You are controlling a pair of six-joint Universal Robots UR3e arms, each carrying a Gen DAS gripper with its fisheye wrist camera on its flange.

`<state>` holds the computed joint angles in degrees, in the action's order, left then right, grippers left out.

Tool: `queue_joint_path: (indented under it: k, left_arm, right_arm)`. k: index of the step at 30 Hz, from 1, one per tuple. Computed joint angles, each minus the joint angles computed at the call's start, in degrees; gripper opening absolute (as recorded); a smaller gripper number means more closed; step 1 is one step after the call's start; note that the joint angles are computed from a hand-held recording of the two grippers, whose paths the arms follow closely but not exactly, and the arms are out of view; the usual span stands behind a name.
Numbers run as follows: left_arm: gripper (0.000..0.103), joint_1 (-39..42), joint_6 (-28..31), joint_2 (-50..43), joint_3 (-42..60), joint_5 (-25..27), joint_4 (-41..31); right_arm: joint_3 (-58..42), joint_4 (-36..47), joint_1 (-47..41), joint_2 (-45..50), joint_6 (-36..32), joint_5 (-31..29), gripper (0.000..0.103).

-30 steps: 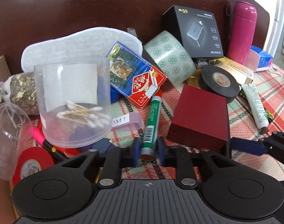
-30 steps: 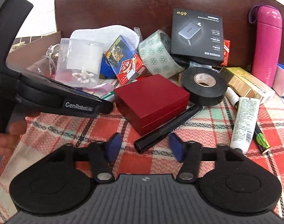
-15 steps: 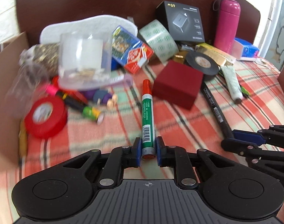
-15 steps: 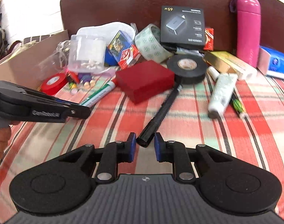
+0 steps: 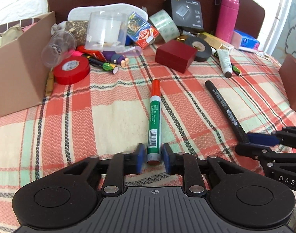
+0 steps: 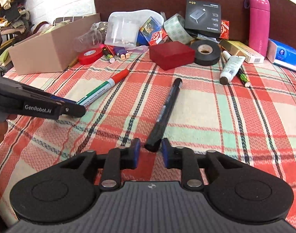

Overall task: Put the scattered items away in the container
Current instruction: 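Grasp the green marker with the left tool while the right tool grasps the black marker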

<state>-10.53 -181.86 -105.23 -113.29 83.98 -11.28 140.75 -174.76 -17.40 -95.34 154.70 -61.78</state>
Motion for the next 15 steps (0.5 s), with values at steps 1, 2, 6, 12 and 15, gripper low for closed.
queue_joint_path:
  k: [1,2,6,12,15]
  left_arm:
    - [0.042,-0.39,-0.35,-0.59,1.16,0.81,-0.63]
    - [0.043,-0.68,-0.62,-1.15,2.24,1.37,-1.17]
    - [0.054,-1.29,-0.6,-3.71,6.33,1.87,-2.44]
    - [0.053,-3.25,0.08,-9.2,12.34,4.74,-3.22]
    - [0.038,-3.74,0.39,-10.2,13.8,5.82,-3.85]
  right_arm:
    - [-0.68,-2.08,1.09,1.32,1.14,-1.22,0.045]
    - [-1.47,-4.1,2.18,2.88,2.09,-2.56,0.048]
    - [-5.44,-9.2,5.34,8.94,4.58,-6.33,0.049]
    - [-12.21,-8.16,7.33,15.9,6.29,-8.28,0.049]
    - [-13.72,-7.66,7.63,17.22,7.08,-8.24,0.049]
